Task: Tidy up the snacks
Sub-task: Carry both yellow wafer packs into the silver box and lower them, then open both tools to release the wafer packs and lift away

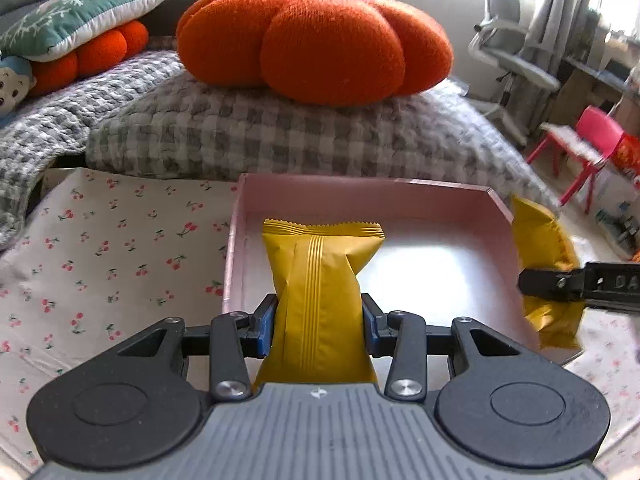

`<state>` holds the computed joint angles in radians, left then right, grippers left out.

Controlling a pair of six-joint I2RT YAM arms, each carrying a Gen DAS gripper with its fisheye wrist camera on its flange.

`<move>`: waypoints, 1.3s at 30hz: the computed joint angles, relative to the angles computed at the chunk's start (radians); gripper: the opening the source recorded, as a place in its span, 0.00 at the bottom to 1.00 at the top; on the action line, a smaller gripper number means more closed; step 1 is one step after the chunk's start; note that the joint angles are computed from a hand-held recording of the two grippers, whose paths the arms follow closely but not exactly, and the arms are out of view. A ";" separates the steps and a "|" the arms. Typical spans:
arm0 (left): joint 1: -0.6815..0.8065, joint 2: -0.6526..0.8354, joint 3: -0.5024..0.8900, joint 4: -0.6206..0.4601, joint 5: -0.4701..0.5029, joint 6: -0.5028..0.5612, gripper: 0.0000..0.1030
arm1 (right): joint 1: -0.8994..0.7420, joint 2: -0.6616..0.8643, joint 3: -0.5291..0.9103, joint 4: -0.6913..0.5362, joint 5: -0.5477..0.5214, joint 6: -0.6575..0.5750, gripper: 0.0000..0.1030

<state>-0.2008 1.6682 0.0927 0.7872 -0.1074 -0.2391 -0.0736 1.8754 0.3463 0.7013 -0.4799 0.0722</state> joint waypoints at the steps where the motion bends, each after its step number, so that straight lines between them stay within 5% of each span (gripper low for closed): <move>1: -0.006 -0.004 0.004 -0.022 -0.012 0.000 0.38 | 0.012 0.003 -0.005 0.014 0.006 -0.005 0.36; 8: -0.097 0.053 0.049 -0.131 -0.170 0.047 0.38 | 0.112 0.043 -0.007 0.004 0.093 -0.080 0.36; 16: -0.097 -0.040 0.012 -0.179 -0.147 0.087 0.39 | 0.193 -0.013 0.044 -0.222 0.220 -0.109 0.36; 23: -0.049 -0.053 0.029 -0.216 -0.074 0.099 0.42 | 0.211 -0.032 0.036 -0.253 0.245 -0.080 0.37; 27: 0.001 -0.104 0.033 -0.279 0.016 0.092 0.53 | 0.155 -0.064 0.011 -0.227 0.177 -0.059 0.44; 31: -0.002 -0.189 0.014 -0.318 0.031 0.083 0.75 | 0.076 -0.172 -0.041 -0.217 0.105 -0.060 0.68; 39: -0.015 -0.426 -0.030 -0.470 0.056 0.096 0.93 | -0.028 -0.342 -0.095 -0.304 0.027 -0.084 0.80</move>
<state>-0.2159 1.2424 0.0628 0.3170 -0.0519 -0.1431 -0.1012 1.5339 0.2515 0.3969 -0.4525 -0.0120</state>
